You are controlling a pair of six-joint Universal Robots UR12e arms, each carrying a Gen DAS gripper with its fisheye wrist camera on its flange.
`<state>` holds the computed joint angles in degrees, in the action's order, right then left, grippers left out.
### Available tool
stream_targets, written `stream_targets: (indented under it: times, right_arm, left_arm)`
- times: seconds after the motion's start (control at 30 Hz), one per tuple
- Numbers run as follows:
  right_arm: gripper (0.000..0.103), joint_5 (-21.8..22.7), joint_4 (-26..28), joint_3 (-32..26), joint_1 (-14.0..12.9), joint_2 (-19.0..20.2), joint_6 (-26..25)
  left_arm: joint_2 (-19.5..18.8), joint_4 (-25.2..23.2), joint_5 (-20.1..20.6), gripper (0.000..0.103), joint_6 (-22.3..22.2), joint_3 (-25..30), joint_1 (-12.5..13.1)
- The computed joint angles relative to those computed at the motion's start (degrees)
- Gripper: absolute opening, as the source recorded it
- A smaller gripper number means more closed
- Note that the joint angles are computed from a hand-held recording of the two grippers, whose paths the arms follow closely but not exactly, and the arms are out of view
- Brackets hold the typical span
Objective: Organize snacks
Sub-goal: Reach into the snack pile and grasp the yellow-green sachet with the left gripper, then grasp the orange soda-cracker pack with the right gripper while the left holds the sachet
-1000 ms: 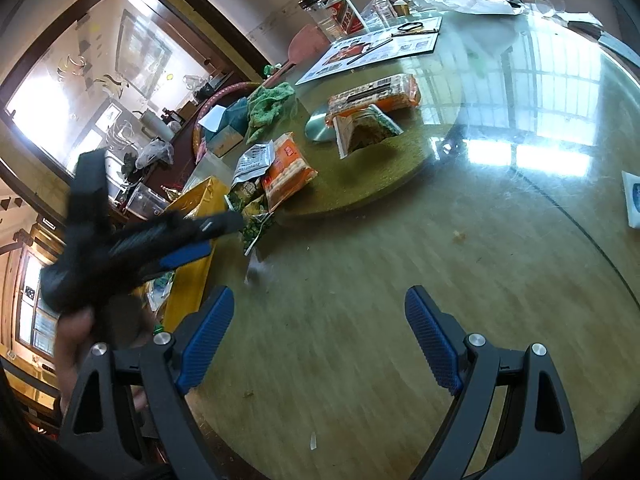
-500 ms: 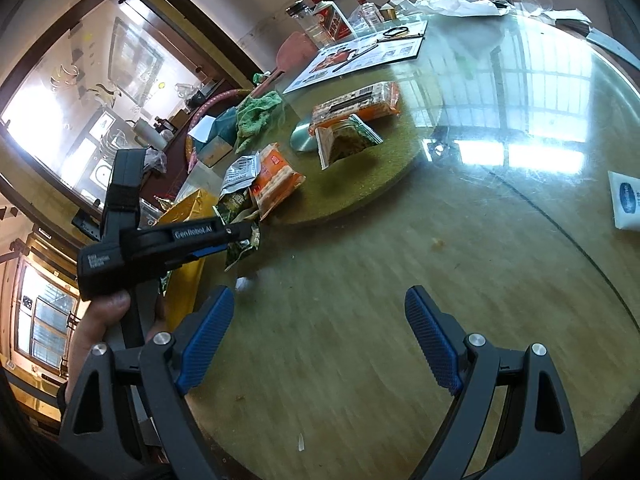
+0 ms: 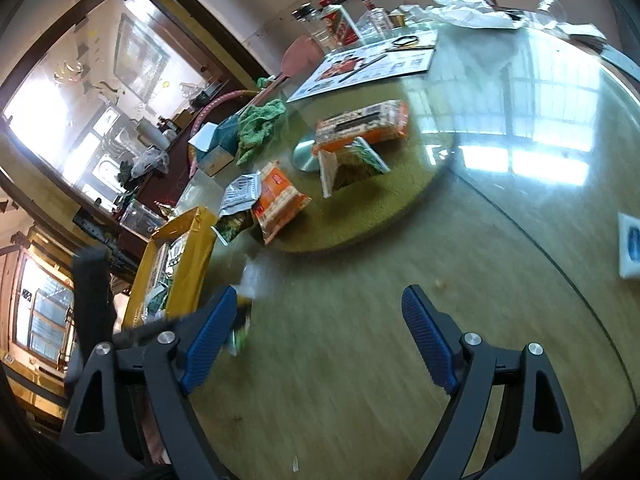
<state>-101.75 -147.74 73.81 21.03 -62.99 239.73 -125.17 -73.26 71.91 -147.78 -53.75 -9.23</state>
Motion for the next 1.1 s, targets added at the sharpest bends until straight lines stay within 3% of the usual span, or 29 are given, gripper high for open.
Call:
stream_targets:
  times: [0.2,0.47,0.7,0.9,0.97,1.03,1.1]
  right_arm:
    - [0.085,5.25,2.93,-6.13,-1.28,3.65,-9.25]
    - [0.085,8.40,10.42,-15.91,-2.24,9.37,-18.68]
    - [0.085,7.22,15.47,-22.59,-2.81,13.18,-24.40]
    - [0.085,2.15,22.16,-29.30,-3.34,16.50,-24.38]
    - [0.085,4.28,23.29,-30.50,-3.81,17.33,-25.46]
    - [0.085,3.23,26.88,-32.94,-3.59,18.70,-28.36]
    - [0.078,1.29,30.71,-34.86,-3.16,19.83,-29.67]
  left_arm:
    - [3.89,-0.59,-7.11,0.029,0.59,-5.38,2.87]
    - [5.43,-0.79,-12.78,0.028,-0.51,-6.58,5.02]
    - [6.55,2.51,-16.72,0.028,-4.05,-7.60,7.04]
    - [6.63,4.24,-18.37,0.028,-6.14,-7.76,8.16]
    - [6.57,4.50,-18.66,0.028,-6.56,-7.75,8.39]
    - [6.60,4.67,-18.63,0.028,-6.87,-7.82,8.57]
    - [6.44,4.58,-18.62,0.028,-6.95,-7.62,8.62]
